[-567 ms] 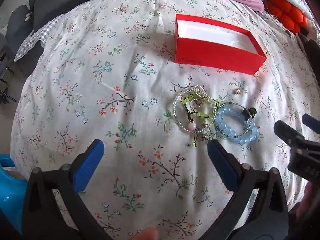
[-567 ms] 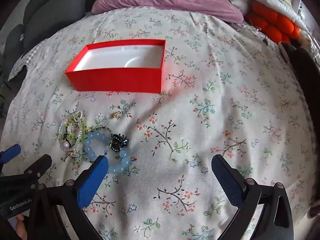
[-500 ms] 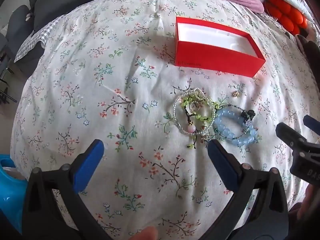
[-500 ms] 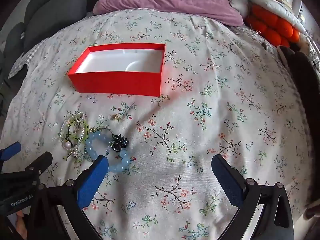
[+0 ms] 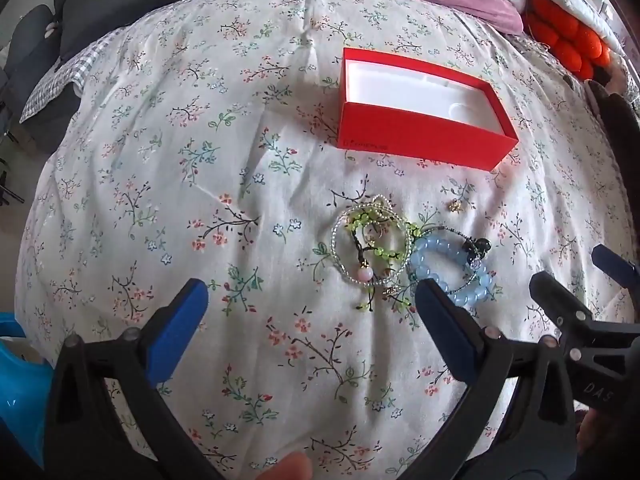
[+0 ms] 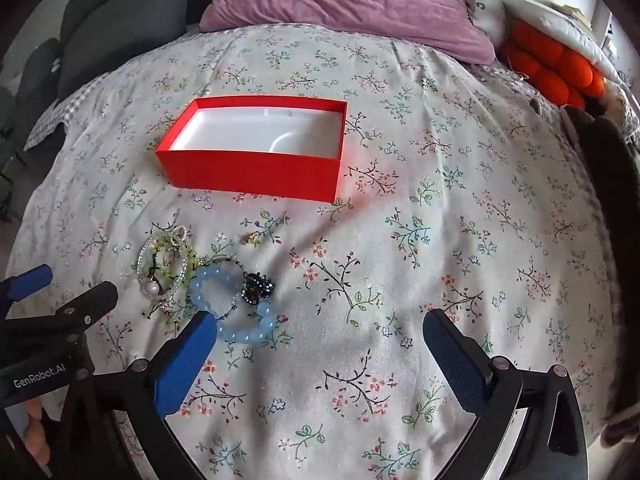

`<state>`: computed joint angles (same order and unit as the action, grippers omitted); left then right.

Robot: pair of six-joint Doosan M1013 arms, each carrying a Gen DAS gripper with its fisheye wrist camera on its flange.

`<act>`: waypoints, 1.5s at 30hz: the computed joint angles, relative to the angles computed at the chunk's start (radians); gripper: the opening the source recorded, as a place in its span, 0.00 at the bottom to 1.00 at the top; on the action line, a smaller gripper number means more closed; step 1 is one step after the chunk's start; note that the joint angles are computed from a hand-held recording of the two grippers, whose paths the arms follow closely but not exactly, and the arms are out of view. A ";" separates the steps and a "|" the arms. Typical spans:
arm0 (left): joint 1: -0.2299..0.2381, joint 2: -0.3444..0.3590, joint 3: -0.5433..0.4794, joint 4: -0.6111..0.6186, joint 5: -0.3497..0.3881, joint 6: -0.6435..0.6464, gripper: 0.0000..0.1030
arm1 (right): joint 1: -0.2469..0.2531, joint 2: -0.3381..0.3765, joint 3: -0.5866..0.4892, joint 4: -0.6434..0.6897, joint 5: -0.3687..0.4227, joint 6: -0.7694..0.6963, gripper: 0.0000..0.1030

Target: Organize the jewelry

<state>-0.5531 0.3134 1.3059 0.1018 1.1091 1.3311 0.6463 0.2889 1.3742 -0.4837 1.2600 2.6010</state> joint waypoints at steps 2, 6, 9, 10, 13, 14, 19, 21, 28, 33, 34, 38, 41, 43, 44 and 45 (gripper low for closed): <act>-0.004 0.004 -0.005 0.004 0.008 0.004 1.00 | 0.010 0.011 -0.041 -0.009 0.040 0.000 1.00; -0.010 0.006 -0.002 0.021 0.011 0.009 1.00 | 0.013 0.024 -0.061 -0.005 0.075 0.022 1.00; -0.011 0.005 0.001 0.022 0.011 0.013 1.00 | 0.011 0.021 -0.060 0.005 0.078 0.020 1.00; -0.012 0.005 0.003 0.023 0.010 0.012 1.00 | 0.010 0.021 -0.061 0.009 0.077 0.019 1.00; -0.013 0.005 0.003 0.026 0.010 0.007 1.00 | 0.012 0.021 -0.064 0.010 0.079 0.021 1.00; -0.012 0.005 0.002 0.025 0.011 0.007 1.00 | 0.012 0.020 -0.063 0.009 0.079 0.021 1.00; -0.009 0.003 0.006 0.020 0.008 0.007 1.00 | 0.013 0.022 -0.069 0.014 0.080 0.021 1.00; -0.007 0.002 0.006 0.020 0.008 0.006 1.00 | 0.012 0.022 -0.068 0.018 0.078 0.019 1.00; -0.006 0.002 0.008 0.019 0.007 0.007 1.00 | 0.012 0.022 -0.067 0.021 0.074 0.016 1.00; -0.006 0.000 0.009 0.019 0.004 0.008 1.00 | 0.011 0.023 -0.069 0.024 0.074 0.016 1.00; -0.006 0.000 0.009 0.020 0.004 0.005 1.00 | 0.011 0.023 -0.070 0.025 0.074 0.016 1.00; -0.006 -0.001 0.010 0.020 0.003 0.003 1.00 | 0.011 0.024 -0.072 0.025 0.074 0.015 1.00; -0.006 -0.001 0.010 0.020 0.002 0.002 1.00 | 0.011 0.025 -0.074 0.025 0.076 0.014 1.00; -0.006 -0.001 0.011 0.021 0.002 0.002 1.00 | 0.012 0.024 -0.072 0.025 0.074 0.016 1.00; -0.006 -0.001 0.011 0.021 0.002 0.002 1.00 | 0.012 0.024 -0.073 0.026 0.075 0.016 1.00; -0.006 -0.001 0.011 0.021 0.002 0.002 1.00 | 0.012 0.024 -0.072 0.024 0.075 0.017 1.00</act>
